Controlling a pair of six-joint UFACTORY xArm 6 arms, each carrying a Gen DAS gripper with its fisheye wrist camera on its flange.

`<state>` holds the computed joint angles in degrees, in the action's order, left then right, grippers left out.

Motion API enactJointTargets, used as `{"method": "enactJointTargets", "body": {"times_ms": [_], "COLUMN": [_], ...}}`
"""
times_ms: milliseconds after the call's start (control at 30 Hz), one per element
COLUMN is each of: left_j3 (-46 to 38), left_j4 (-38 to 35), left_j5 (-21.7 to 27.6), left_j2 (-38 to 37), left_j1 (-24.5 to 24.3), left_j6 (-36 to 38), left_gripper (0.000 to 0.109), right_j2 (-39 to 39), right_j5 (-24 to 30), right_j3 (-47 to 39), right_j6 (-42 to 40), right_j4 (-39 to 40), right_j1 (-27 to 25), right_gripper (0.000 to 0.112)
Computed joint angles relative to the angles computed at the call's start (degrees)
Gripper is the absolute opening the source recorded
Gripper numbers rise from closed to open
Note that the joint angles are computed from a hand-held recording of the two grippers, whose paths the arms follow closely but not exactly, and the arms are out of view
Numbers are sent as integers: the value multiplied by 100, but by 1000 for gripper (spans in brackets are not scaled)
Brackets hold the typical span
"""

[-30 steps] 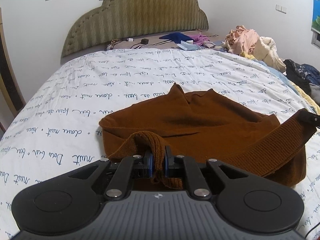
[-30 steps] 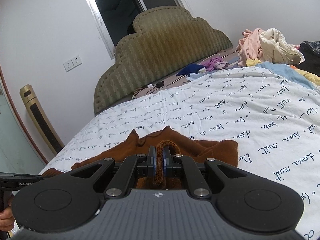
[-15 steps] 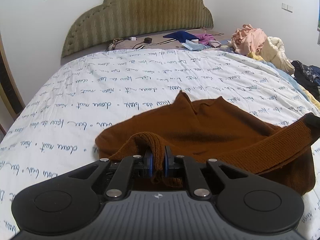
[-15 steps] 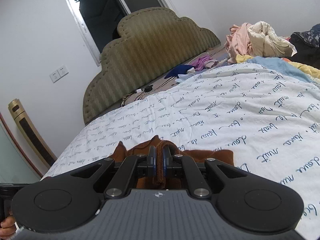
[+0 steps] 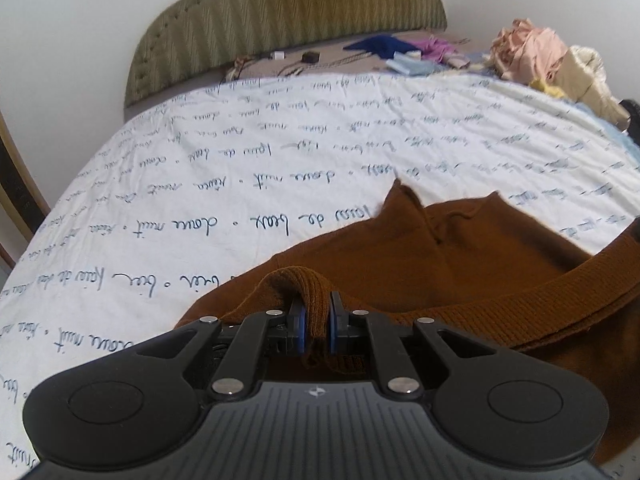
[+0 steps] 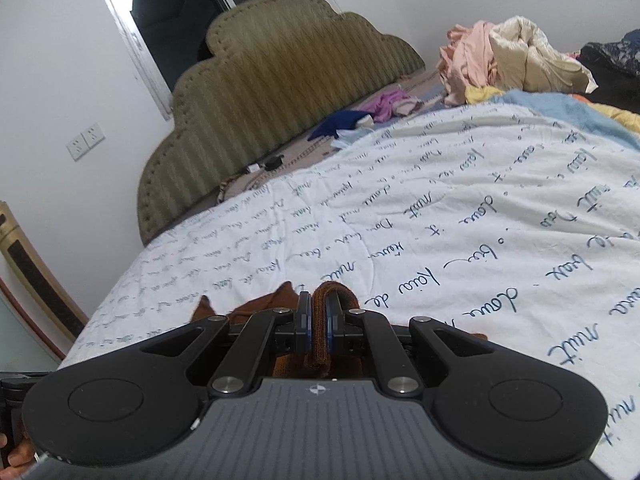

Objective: Fold small clothes
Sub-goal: 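Lift the gripped sweater edge and fold it over the body with both tools, then open both tools and release the folded sweater edge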

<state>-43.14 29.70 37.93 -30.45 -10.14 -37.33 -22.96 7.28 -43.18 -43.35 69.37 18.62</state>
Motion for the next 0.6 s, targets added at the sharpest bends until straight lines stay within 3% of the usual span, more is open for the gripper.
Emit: {"method": "enactJointTargets", "body": {"times_ms": [333, 600], "left_j3": [-213, -328], "left_j4": [-256, -952], "left_j5": [-253, -328], "left_j2": [646, 815], "left_j1": [269, 451], "left_j6": [178, 549], "left_gripper": [12, 15], "right_j2": [987, 1281], "right_j5": [170, 290], "right_j3": [-568, -725], "right_j6": [339, 710], "right_j4": [-167, -455], "right_j1": [-130, -200], "right_gripper": [11, 17]}}
